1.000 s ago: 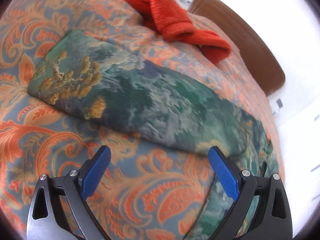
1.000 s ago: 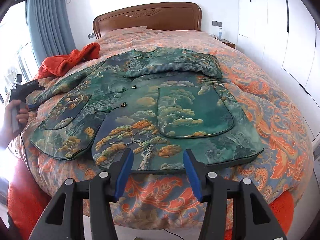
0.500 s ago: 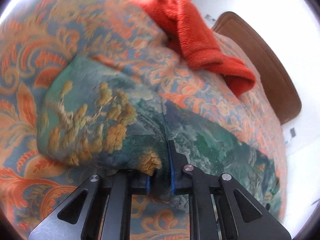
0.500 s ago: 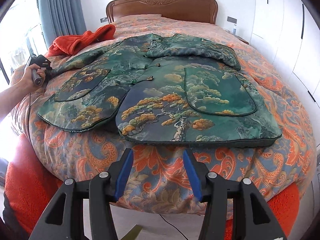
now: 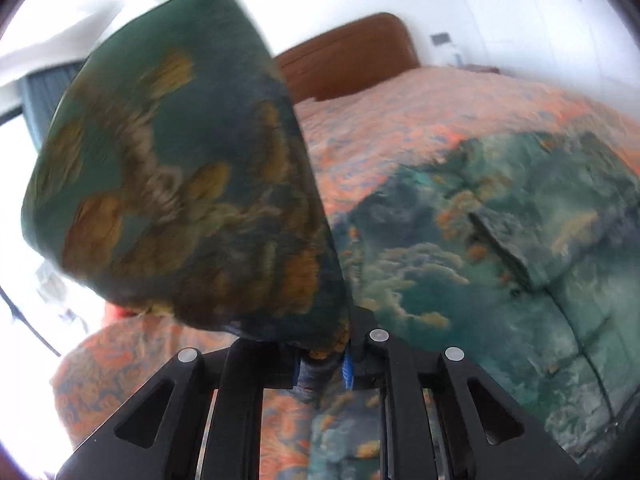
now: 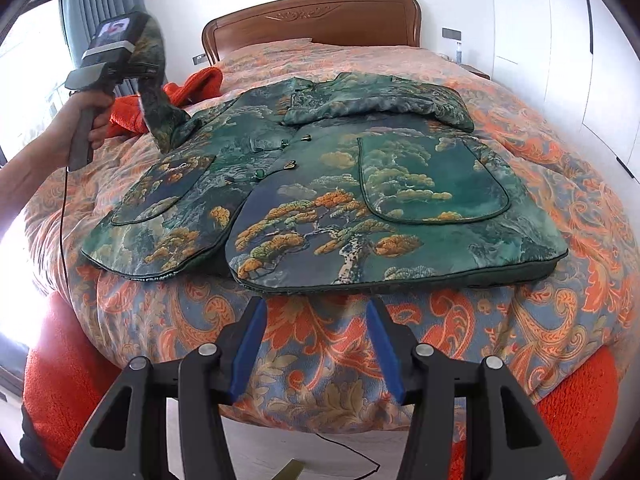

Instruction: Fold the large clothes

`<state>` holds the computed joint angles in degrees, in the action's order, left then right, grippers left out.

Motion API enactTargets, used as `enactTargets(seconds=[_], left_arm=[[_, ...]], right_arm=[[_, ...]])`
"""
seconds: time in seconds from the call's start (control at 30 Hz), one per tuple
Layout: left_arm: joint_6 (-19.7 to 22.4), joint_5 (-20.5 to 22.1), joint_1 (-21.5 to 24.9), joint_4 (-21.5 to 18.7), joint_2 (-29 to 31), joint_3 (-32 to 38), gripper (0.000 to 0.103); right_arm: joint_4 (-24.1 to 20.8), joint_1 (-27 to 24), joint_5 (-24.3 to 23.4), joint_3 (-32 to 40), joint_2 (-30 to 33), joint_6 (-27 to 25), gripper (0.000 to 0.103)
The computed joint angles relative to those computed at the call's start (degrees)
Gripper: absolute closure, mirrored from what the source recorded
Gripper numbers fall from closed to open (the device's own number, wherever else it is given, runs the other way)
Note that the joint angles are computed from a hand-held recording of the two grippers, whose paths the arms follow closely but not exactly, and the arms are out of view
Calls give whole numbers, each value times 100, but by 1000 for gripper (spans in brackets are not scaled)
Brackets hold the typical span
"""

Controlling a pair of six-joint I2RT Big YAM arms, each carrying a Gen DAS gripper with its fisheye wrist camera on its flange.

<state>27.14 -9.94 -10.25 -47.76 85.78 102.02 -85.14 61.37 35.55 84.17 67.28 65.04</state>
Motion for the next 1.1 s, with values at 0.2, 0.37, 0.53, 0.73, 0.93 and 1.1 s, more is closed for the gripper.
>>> enactTargets(seconds=[0.2, 0.37, 0.53, 0.73, 0.93, 1.1], left_arm=[[767, -140, -691, -303, -178, -875, 25], [1081, -2, -704, -206, -655, -1648, 23], [469, 702, -163, -514, -992, -1782, 6], [-156, 1092, 270, -278, -1294, -2292, 4], [-852, 1456, 418, 77, -1353, -2643, 0], [-860, 1397, 386, 303, -1417, -2778, 0]], right_arm=[[-198, 73, 93, -184, -210, 323, 50], [-308, 15, 107, -320, -388, 540, 50], [203, -506, -40, -151, -443, -452, 50], [1856, -2230, -1947, 452, -19, -2122, 46], [2759, -3564, -3726, 890, 1063, -1822, 46], [3344, -4075, -4662, 1009, 1805, -1098, 46]])
